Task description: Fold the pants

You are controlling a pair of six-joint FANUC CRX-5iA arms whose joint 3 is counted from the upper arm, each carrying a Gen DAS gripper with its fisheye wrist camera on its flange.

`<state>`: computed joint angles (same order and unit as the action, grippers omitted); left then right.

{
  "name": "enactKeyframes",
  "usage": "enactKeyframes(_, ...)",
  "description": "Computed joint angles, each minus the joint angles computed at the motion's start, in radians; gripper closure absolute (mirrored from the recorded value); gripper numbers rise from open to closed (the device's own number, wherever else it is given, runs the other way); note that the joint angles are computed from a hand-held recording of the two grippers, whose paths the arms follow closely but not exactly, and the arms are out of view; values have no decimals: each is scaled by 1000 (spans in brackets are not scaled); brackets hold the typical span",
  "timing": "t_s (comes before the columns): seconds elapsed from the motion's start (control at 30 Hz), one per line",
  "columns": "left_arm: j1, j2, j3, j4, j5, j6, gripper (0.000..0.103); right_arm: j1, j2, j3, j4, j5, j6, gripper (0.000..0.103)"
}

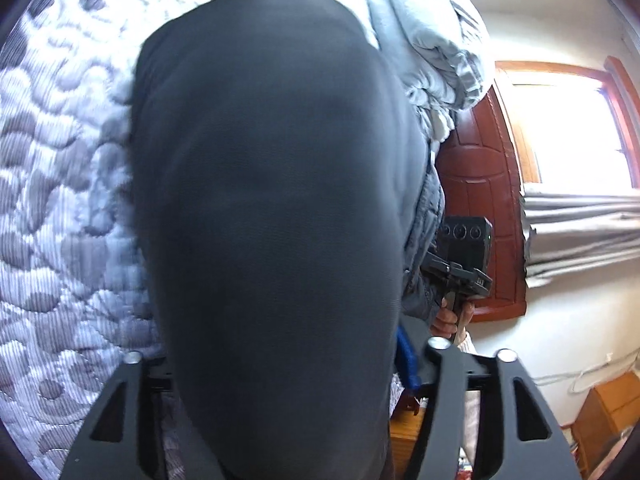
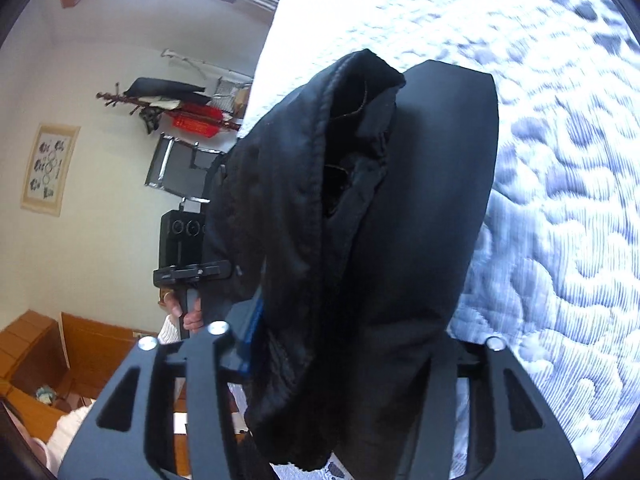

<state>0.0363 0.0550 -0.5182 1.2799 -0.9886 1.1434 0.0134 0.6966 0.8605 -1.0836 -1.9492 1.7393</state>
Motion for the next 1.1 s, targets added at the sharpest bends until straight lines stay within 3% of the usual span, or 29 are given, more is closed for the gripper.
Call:
enactKeyframes(0.03,13,-4,-3,-29,0,24,19,-3,-5,-14,4,7,8,41)
enactKeyframes(0.1,52,-14,-37,-32,-27,4,15,-10,-29,-55,16,29,28,27)
enactKeyframes(0.2,106,-38,-97,-18,-48,-69,10,-28,-73,-129,42,75,77,26)
enactKeyframes(0.27,108,-79,-125,-25,-7,-51,4,-47,-94,-169,49,91,86,21)
enactKeyframes(0.33,125,-103,-137,-64,3,-33,4,-61,-136,-233,78,147,75,21)
enactKeyframes(0.53,157,-197,-200,-133,1,-11,4,-115,-193,-314,99,147,121,16)
enactKeyframes(0.7,177,-297,-232,-212,20,103,4,-132,-271,-389,167,175,142,17)
enactKeyframes(0.83,170,-415,-207,-428,73,310,4,-125,-413,-500,250,274,150,16)
enactKeyframes(0.9,133,-481,-166,-593,97,443,4,-116,-499,-566,282,337,144,12)
enactKeyframes(1.03,5,-518,-39,-896,66,693,4,-70,-641,-680,372,446,86,11)
enactKeyframes(1.1,-53,-520,-5,-963,46,739,4,-26,-714,-746,447,510,42,10)
